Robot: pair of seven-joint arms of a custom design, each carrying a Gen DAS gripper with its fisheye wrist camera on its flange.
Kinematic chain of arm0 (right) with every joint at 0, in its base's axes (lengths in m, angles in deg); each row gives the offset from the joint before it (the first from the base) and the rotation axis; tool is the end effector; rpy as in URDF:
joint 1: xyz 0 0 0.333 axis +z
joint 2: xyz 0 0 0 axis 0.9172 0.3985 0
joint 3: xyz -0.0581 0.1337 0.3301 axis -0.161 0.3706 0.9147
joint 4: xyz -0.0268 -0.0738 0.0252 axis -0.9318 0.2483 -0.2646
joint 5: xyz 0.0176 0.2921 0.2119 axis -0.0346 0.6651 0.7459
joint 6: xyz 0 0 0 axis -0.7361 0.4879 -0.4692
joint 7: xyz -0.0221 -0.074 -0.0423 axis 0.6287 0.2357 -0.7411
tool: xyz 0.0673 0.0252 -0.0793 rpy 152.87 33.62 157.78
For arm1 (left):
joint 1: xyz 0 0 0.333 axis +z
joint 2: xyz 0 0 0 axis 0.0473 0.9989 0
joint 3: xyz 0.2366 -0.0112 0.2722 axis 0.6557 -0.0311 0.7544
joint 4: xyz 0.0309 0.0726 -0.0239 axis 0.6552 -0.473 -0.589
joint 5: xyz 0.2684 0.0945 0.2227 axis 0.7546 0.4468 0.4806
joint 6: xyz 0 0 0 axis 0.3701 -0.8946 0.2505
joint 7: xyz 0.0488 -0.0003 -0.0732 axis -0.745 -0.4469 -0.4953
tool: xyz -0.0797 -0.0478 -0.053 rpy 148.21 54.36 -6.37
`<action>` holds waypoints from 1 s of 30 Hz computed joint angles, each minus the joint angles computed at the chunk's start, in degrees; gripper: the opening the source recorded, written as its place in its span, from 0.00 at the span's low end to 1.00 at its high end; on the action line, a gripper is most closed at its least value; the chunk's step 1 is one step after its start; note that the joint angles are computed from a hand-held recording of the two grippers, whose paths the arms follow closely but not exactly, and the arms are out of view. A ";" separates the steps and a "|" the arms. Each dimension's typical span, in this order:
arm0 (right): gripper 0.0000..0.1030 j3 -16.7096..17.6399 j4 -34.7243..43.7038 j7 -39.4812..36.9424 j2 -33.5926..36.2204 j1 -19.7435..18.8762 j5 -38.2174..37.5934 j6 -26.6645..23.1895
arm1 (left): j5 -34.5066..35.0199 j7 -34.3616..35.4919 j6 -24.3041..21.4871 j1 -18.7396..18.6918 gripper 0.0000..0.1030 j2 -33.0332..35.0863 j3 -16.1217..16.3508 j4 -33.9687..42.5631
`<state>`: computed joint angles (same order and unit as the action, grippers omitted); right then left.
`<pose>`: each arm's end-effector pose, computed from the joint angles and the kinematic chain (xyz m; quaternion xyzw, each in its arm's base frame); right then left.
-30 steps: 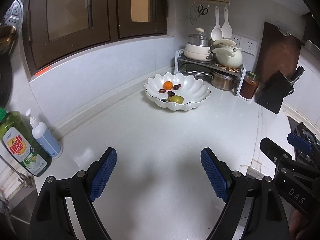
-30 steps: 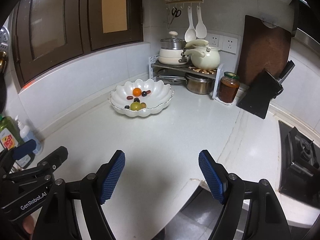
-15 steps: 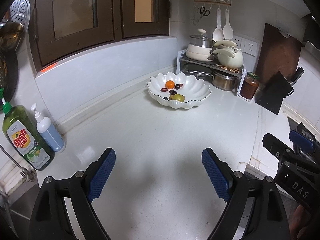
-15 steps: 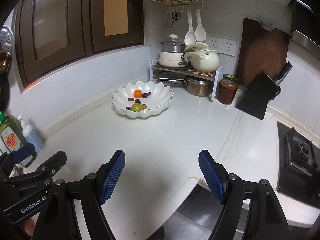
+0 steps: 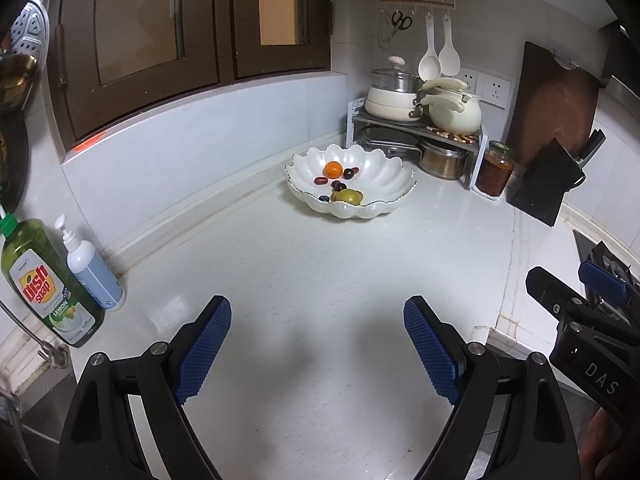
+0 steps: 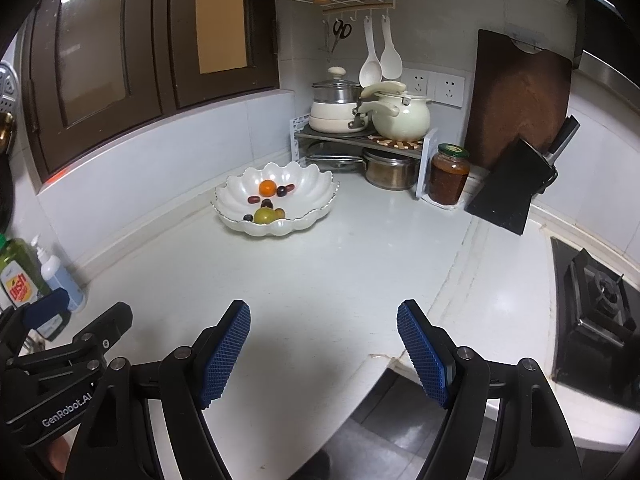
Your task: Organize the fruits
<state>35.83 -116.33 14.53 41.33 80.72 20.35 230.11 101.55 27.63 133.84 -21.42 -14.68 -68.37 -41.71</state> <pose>0.6712 0.1187 0.5950 -0.6767 0.5919 -0.2873 0.3304 0.6506 -0.3278 0.6016 -0.6942 0.5887 -0.2690 0.3150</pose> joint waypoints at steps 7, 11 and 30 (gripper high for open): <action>0.75 -0.13 0.10 0.17 0.16 -0.04 -0.05 0.09 | -0.01 0.30 -0.16 -0.10 0.86 0.25 0.10 0.43; 0.75 0.01 0.17 -0.19 0.20 -0.20 0.21 0.12 | 0.19 0.85 -0.61 -0.19 0.86 0.53 0.20 1.18; 0.75 -0.40 0.17 0.73 0.05 0.03 -0.44 0.38 | -0.49 1.41 0.18 0.02 0.86 0.96 0.31 1.59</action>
<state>35.42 -116.15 15.26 41.37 80.75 19.91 230.49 101.06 29.03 134.02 -21.41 -13.72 -68.06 -40.12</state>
